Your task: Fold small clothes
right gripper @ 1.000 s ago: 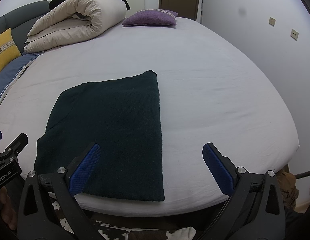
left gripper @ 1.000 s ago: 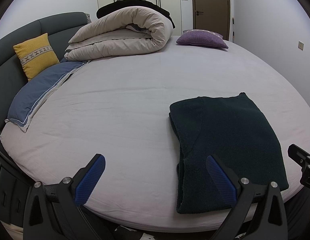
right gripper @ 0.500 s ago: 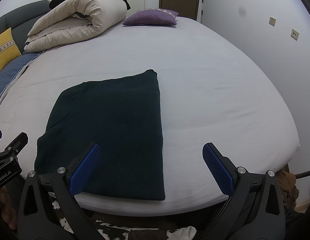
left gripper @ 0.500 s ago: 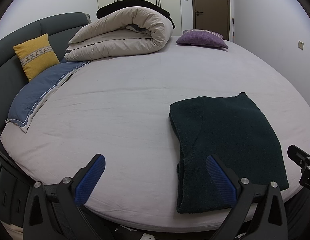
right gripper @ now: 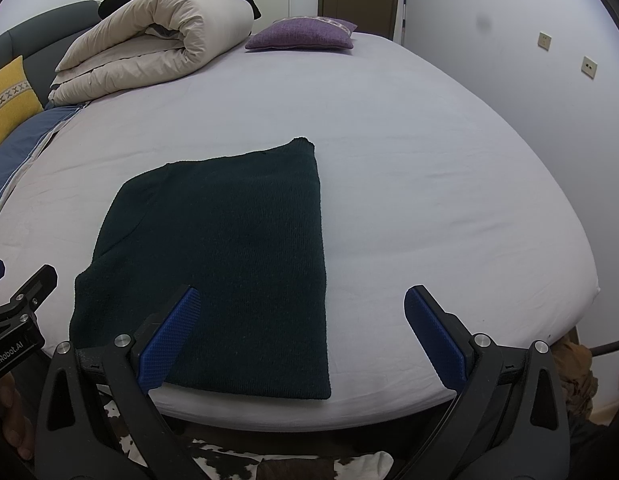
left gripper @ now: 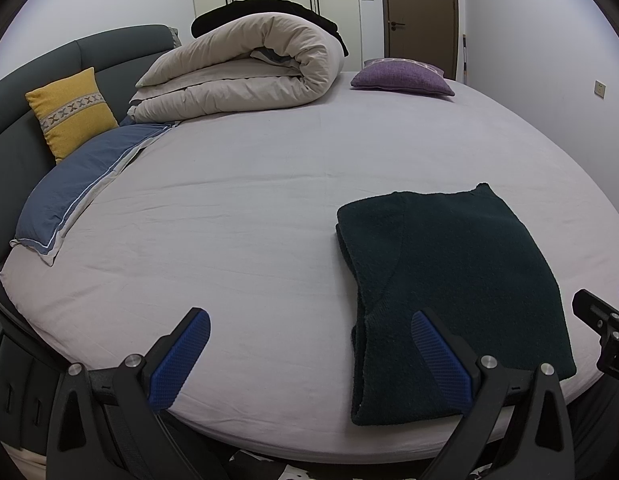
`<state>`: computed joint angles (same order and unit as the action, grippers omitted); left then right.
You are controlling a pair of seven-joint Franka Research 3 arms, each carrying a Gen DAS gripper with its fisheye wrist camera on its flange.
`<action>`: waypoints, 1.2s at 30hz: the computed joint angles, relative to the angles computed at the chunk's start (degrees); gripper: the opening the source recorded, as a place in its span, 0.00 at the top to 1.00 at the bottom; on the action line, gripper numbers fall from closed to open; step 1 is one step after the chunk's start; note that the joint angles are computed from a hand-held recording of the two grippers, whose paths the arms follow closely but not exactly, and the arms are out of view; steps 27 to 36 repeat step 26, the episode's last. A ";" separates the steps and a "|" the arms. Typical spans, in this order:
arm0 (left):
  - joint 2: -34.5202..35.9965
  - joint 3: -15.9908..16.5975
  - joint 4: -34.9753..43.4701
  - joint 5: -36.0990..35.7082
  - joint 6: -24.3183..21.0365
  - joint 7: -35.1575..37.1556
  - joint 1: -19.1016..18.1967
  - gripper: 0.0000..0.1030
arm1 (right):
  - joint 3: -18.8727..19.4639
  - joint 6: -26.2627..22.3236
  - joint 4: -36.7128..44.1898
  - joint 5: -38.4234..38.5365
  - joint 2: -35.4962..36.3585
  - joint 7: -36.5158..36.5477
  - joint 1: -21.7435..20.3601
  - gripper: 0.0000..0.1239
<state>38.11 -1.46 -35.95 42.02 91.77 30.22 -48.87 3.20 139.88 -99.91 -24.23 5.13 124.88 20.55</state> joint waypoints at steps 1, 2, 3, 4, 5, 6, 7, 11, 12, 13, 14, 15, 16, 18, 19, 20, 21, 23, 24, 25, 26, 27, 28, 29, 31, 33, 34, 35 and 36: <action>0.26 0.03 0.46 -0.02 -0.15 0.14 -0.02 0.00 | 0.00 0.05 -0.04 0.02 -0.03 -0.01 0.00 0.17; -0.08 0.03 -0.13 -0.04 0.00 -0.04 -0.03 0.00 | 0.00 0.05 -0.05 0.01 -0.03 -0.01 0.01 0.17; 0.09 0.04 0.17 -0.01 -0.07 0.02 -0.04 0.00 | 0.00 -0.06 -0.02 -0.09 -0.03 0.09 0.03 0.17; 0.19 0.05 0.35 -0.05 -0.08 0.12 -0.01 0.00 | 0.01 -0.04 -0.01 -0.10 -0.03 0.12 0.04 0.17; -0.04 0.04 -0.08 -0.05 0.03 -0.01 -0.03 0.00 | 0.00 0.01 -0.07 -0.04 -0.06 0.07 0.02 0.17; 0.26 0.08 0.46 -0.02 -0.20 0.14 -0.07 0.00 | 0.00 0.01 -0.07 -0.04 -0.06 0.07 0.02 0.17; 0.20 0.09 0.37 -0.07 -0.15 0.11 -0.07 0.00 | 0.01 -0.04 -0.07 -0.01 -0.08 0.03 0.01 0.17; -0.16 0.00 -0.32 -0.08 0.17 -0.04 0.00 0.00 | 0.06 -0.17 0.02 0.03 -0.05 0.02 0.05 0.17; -0.27 -0.06 -0.51 -0.09 0.25 -0.15 0.04 0.00 | 0.03 -0.09 -0.01 0.03 -0.06 -0.06 0.01 0.17; -0.32 -0.09 -0.61 -0.04 0.22 -0.24 0.02 0.00 | 0.05 -0.06 -0.09 -0.04 -0.10 0.02 0.05 0.17; -0.30 -0.13 -0.61 -0.01 0.16 -0.24 0.02 0.00 | 0.08 -0.08 -0.16 -0.11 -0.14 0.09 0.09 0.17; -0.15 -0.16 -0.30 -0.05 0.10 -0.05 0.08 0.00 | 0.11 -0.10 -0.20 -0.14 -0.17 0.12 0.12 0.17; -0.23 -0.20 -0.46 -0.09 0.15 -0.13 0.09 0.00 | 0.12 -0.15 -0.22 -0.19 -0.19 0.18 0.14 0.17; -0.87 -0.41 -1.71 -0.14 0.68 -0.47 0.25 0.00 | 0.20 -0.11 -0.52 -0.33 -0.35 0.41 0.23 0.17; -1.16 -0.52 -2.26 -0.06 0.84 -0.66 0.27 0.00 | 0.23 -0.04 -0.68 -0.36 -0.43 0.45 0.24 0.17; -1.11 -0.59 -2.16 0.05 0.73 -0.63 0.30 0.00 | 0.28 0.00 -0.85 -0.44 -0.55 0.50 0.27 0.17; -1.25 -0.69 -2.40 0.08 0.84 -0.71 0.37 0.00 | 0.32 0.07 -1.05 -0.55 -0.65 0.54 0.28 0.17; -2.16 -0.88 -3.99 0.39 1.56 -1.21 0.47 0.00 | 0.42 0.09 -1.36 -0.81 -0.88 0.77 0.32 0.17; -1.89 -0.93 -3.58 0.62 1.40 -0.93 0.58 0.00 | 0.46 0.05 -1.44 -0.82 -0.98 0.76 0.30 0.17; -1.87 -0.98 -3.58 0.77 1.32 -1.03 0.54 0.00 | 0.50 0.05 -1.44 -0.82 -0.98 0.77 0.27 0.17; -1.75 -1.07 -3.32 0.74 1.30 -0.97 0.64 0.00 | 0.54 -0.02 -1.48 -0.90 -1.04 0.87 0.28 0.17; -1.75 -1.07 -3.32 0.74 1.30 -0.97 0.64 0.00 | 0.54 -0.02 -1.48 -0.90 -1.04 0.87 0.28 0.17; -1.75 -1.07 -3.32 0.74 1.30 -0.97 0.64 0.00 | 0.54 -0.02 -1.48 -0.90 -1.04 0.87 0.28 0.17; -1.75 -1.07 -3.32 0.74 1.30 -0.97 0.64 0.00 | 0.54 -0.02 -1.48 -0.90 -1.04 0.87 0.28 0.17; -1.75 -1.07 -3.32 0.74 1.30 -0.97 0.64 0.00 | 0.54 -0.02 -1.48 -0.90 -1.04 0.87 0.28 0.17; -1.75 -1.07 -3.32 0.74 1.30 -0.97 0.64 0.00 | 0.54 -0.02 -1.48 -0.90 -1.04 0.87 0.28 0.17; -1.75 -1.07 -3.32 0.74 1.30 -0.97 0.64 0.00 | 0.54 -0.02 -1.48 -0.90 -1.04 0.87 0.28 0.17; -1.75 -1.07 -3.32 0.74 1.30 -0.97 0.64 0.00 | 0.54 -0.02 -1.48 -0.90 -1.04 0.87 0.28 0.17; -1.75 -1.07 -3.32 0.74 1.30 -0.97 0.64 0.00 | 0.54 -0.02 -1.48 -0.90 -1.04 0.87 0.28 0.17</action>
